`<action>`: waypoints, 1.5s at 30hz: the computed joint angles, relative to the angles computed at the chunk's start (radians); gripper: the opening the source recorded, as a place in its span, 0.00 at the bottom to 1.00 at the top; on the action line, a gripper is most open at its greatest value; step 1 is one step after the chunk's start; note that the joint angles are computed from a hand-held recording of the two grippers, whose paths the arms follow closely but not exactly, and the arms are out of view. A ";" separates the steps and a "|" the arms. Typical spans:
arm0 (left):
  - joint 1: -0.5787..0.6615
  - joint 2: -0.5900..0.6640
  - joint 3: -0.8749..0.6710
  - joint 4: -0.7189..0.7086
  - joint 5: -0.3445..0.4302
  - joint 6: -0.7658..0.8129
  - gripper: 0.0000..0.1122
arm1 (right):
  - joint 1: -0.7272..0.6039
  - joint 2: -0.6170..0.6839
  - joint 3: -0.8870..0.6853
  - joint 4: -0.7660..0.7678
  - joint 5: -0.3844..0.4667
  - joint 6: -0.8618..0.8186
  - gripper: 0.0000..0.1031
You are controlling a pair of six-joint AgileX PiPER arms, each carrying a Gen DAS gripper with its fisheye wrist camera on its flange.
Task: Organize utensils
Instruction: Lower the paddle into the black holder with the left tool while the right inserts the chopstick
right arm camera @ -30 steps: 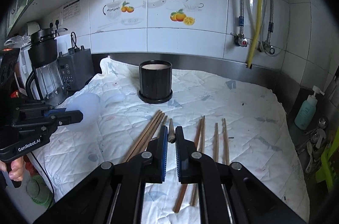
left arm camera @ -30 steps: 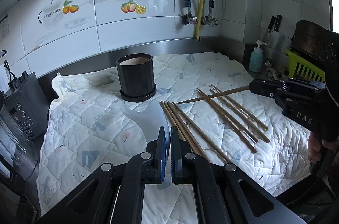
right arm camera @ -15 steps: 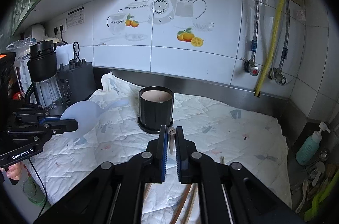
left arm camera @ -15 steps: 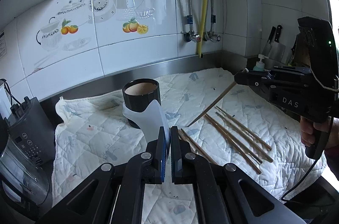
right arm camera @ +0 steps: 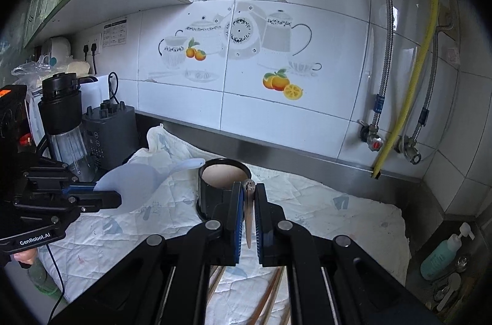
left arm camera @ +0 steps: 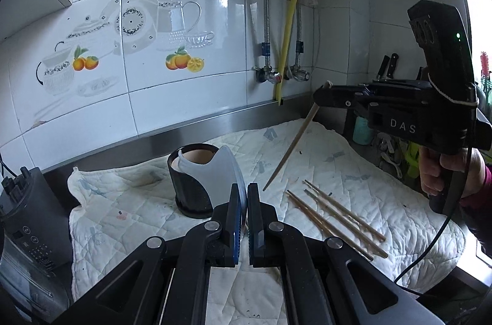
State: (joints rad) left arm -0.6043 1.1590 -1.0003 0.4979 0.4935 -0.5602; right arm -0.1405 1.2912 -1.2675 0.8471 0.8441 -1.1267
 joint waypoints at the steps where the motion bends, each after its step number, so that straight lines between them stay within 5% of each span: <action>1: 0.029 0.012 -0.015 -0.068 -0.012 0.071 0.02 | 0.007 0.009 -0.021 -0.005 -0.004 0.006 0.09; 6: 0.175 0.084 -0.088 -0.473 -0.031 0.466 0.02 | 0.040 0.064 -0.135 0.004 -0.017 0.036 0.09; 15: 0.385 0.272 -0.318 -0.918 0.151 0.879 0.02 | 0.112 0.195 -0.343 0.012 -0.019 0.121 0.09; 22: 0.513 0.463 -0.585 -1.059 0.366 0.912 0.02 | 0.185 0.290 -0.424 -0.063 -0.038 0.199 0.09; 31: 0.551 0.697 -0.949 -1.005 0.542 0.774 0.03 | 0.192 0.403 -0.498 -0.103 0.018 0.286 0.09; 45: 0.563 0.912 -1.285 -0.980 0.671 0.626 0.10 | 0.197 0.512 -0.591 -0.182 0.080 0.381 0.09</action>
